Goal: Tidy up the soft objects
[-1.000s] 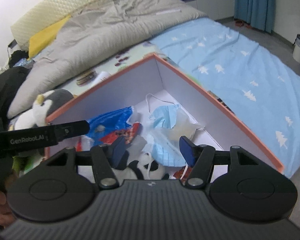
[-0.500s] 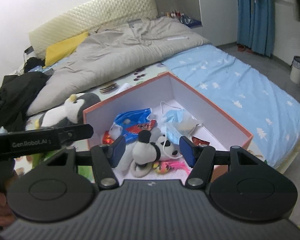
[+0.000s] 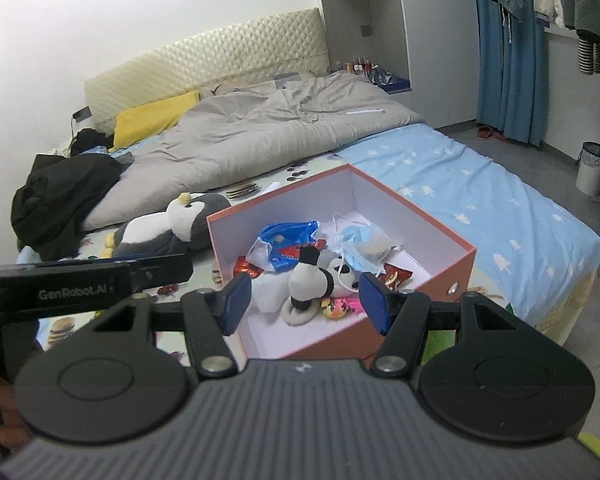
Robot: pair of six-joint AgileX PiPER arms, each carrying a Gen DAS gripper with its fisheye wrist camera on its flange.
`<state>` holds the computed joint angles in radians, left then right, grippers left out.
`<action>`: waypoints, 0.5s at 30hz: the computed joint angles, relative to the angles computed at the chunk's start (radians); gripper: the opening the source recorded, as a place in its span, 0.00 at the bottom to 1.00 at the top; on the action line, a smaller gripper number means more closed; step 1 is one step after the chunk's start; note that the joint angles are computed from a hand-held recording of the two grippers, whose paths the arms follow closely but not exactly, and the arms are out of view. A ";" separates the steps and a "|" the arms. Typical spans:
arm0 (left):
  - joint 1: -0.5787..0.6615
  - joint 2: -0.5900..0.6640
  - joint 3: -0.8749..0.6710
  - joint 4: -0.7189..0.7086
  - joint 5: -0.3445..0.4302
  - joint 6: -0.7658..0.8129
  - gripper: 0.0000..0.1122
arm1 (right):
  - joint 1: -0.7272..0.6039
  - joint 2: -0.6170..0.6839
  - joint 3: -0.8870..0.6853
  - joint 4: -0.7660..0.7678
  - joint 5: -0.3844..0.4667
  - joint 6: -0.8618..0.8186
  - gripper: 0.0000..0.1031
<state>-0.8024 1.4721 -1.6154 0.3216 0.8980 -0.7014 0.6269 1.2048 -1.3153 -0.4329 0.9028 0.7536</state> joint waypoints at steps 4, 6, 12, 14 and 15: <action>-0.086 -0.043 0.045 0.104 0.031 -0.108 0.63 | 0.055 -0.058 0.040 -0.049 0.024 0.056 0.60; -0.116 -0.061 0.066 0.141 0.035 -0.152 0.72 | 0.075 -0.079 0.055 -0.061 0.034 0.074 0.60; -0.162 -0.084 0.100 0.222 0.071 -0.284 0.82 | 0.113 -0.106 0.091 -0.103 0.034 0.118 0.60; -0.154 -0.099 0.111 0.203 0.076 -0.293 0.83 | 0.126 -0.110 0.095 -0.116 0.044 0.131 0.60; -0.152 -0.107 0.118 0.196 0.080 -0.293 0.84 | 0.136 -0.111 0.096 -0.126 0.051 0.142 0.60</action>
<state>-0.9541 1.3655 -1.4975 0.5172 0.9782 -0.9940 0.7633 1.0939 -1.2193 -0.5589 0.9539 0.8960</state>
